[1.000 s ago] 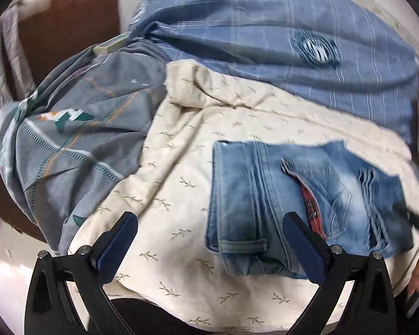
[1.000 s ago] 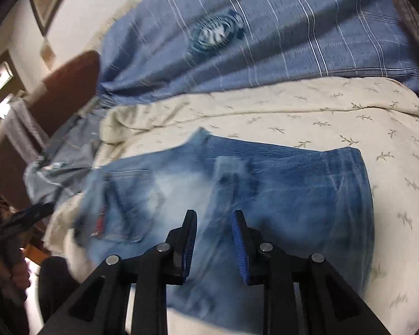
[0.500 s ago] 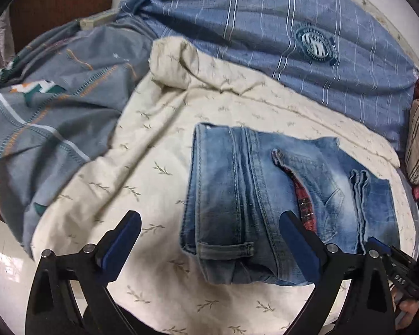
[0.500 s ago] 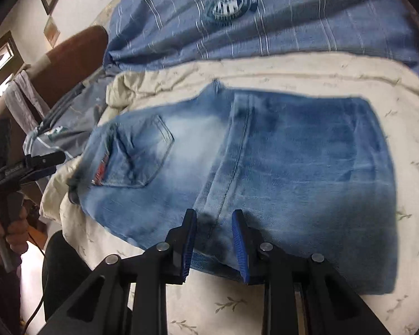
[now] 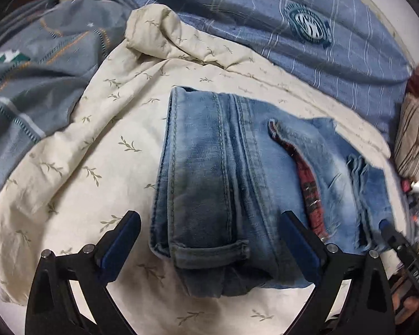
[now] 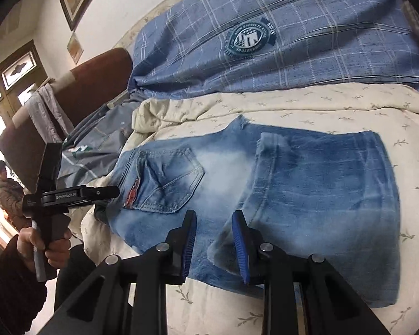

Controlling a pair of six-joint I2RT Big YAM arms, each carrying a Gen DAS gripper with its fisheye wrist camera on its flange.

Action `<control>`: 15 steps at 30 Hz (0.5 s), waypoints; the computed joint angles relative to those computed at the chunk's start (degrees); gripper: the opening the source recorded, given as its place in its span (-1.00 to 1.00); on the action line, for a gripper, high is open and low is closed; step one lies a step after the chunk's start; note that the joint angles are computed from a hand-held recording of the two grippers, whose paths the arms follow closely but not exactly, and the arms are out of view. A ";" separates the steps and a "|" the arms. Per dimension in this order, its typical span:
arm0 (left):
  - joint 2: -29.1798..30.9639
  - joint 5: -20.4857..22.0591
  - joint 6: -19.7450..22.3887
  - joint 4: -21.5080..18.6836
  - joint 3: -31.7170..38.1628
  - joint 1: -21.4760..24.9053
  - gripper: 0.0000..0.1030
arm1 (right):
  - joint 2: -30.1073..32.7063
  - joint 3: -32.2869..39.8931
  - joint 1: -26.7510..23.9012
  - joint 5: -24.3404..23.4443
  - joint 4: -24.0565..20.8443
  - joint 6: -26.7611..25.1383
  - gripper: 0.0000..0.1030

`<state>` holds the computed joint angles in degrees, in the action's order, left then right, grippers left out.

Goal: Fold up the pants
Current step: 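Grasp the folded cuff edge of the jeans with the left tool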

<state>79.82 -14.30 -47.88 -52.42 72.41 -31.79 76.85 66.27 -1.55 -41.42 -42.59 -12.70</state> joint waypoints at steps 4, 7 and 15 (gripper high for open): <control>0.74 5.90 -0.54 4.19 -1.73 2.94 0.93 | 0.05 -0.55 1.58 1.45 -0.23 -2.09 -0.44; 1.41 4.35 0.10 4.50 -1.18 2.60 0.92 | -0.03 -1.04 2.15 2.58 0.08 -2.86 -0.44; 1.15 4.62 2.33 6.51 -0.62 2.20 -0.19 | 0.50 -0.98 1.43 3.67 1.89 0.76 -0.44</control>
